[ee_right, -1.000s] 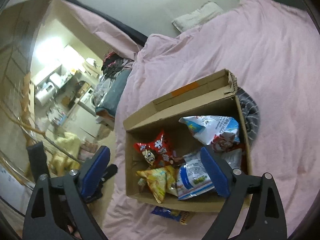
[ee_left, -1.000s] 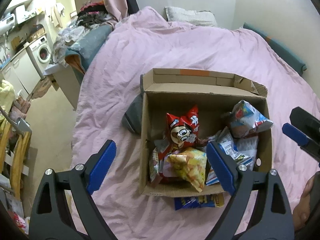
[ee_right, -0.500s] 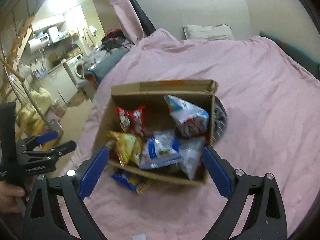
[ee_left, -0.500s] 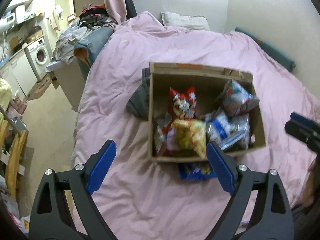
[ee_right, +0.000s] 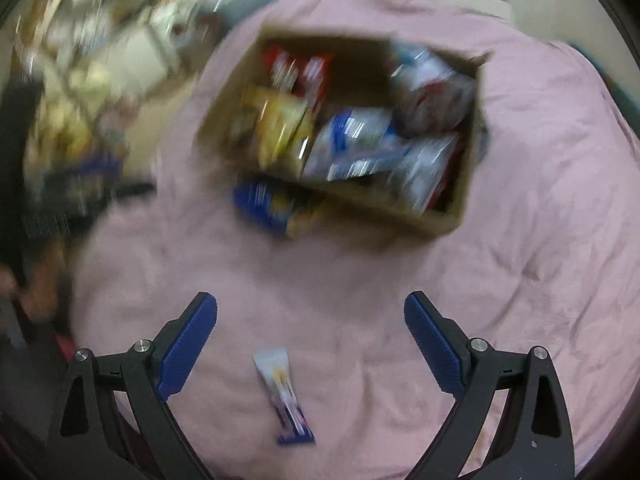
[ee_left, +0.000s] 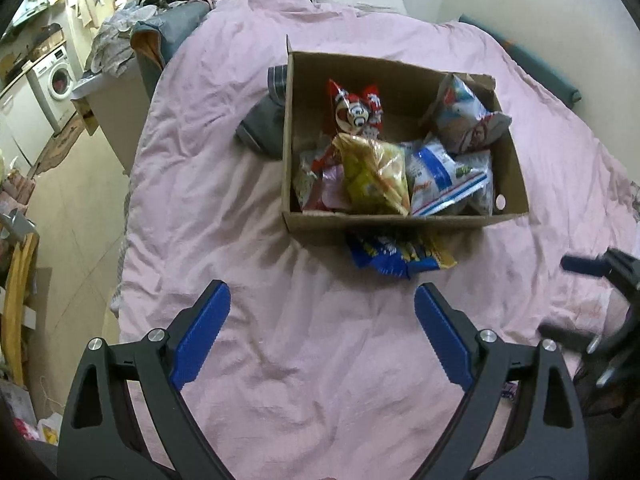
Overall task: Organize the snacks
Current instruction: 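Grasp a white snack bar on the bed with the right gripper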
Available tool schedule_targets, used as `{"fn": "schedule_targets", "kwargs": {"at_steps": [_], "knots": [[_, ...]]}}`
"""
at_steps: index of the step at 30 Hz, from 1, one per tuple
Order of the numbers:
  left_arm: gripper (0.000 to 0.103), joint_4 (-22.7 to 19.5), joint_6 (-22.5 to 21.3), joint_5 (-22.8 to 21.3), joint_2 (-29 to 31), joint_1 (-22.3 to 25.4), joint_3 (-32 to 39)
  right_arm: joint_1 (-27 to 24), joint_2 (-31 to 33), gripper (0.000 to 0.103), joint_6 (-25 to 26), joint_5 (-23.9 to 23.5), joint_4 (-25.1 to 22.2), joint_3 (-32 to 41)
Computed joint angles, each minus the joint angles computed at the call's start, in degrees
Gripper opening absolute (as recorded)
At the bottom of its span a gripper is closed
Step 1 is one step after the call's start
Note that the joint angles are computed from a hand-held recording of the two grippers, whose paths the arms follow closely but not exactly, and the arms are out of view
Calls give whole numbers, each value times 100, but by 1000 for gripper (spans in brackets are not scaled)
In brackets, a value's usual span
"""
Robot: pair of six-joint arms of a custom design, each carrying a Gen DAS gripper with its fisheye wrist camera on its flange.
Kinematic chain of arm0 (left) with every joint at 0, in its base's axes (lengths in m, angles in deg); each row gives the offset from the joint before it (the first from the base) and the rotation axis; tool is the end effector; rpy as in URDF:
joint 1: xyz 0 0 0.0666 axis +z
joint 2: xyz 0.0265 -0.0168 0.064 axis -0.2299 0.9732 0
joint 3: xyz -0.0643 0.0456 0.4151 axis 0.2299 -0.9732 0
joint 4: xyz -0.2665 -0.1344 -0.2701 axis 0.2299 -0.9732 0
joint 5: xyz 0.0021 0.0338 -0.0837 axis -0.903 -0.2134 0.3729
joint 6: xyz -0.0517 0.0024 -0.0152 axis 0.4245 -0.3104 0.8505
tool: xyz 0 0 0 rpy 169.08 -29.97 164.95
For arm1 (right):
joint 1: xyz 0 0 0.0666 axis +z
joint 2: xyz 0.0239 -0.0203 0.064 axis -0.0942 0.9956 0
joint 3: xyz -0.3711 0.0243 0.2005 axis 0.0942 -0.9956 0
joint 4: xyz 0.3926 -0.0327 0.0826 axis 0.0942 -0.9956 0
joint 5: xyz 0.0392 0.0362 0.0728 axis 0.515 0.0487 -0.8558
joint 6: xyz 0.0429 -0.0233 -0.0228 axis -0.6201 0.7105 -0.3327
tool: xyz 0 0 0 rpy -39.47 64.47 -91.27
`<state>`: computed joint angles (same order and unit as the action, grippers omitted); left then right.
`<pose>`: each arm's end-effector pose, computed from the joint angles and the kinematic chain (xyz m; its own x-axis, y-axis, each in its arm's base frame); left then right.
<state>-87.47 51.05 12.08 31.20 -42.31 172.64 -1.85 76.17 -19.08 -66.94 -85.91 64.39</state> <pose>0.5676 -0.3073 0.4505 -0.8329 -0.0008 -0.5534 0.0428 0.9969 -0.0659 0.5665 0.0451 0.4376 -0.7775 -0.4173 -0.4705 -0.5143 0.8525 0.0937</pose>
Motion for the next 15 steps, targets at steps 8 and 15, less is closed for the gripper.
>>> {"fn": "schedule_targets", "kwargs": {"at_steps": [8, 15], "knots": [[92, -120, 78, 320, 126, -22, 76, 352, 244, 95, 964, 1031, -900, -342], [92, -57, 190, 520, 114, -1, 94, 396, 512, 47, 816, 1362, -1137, -284]]}}
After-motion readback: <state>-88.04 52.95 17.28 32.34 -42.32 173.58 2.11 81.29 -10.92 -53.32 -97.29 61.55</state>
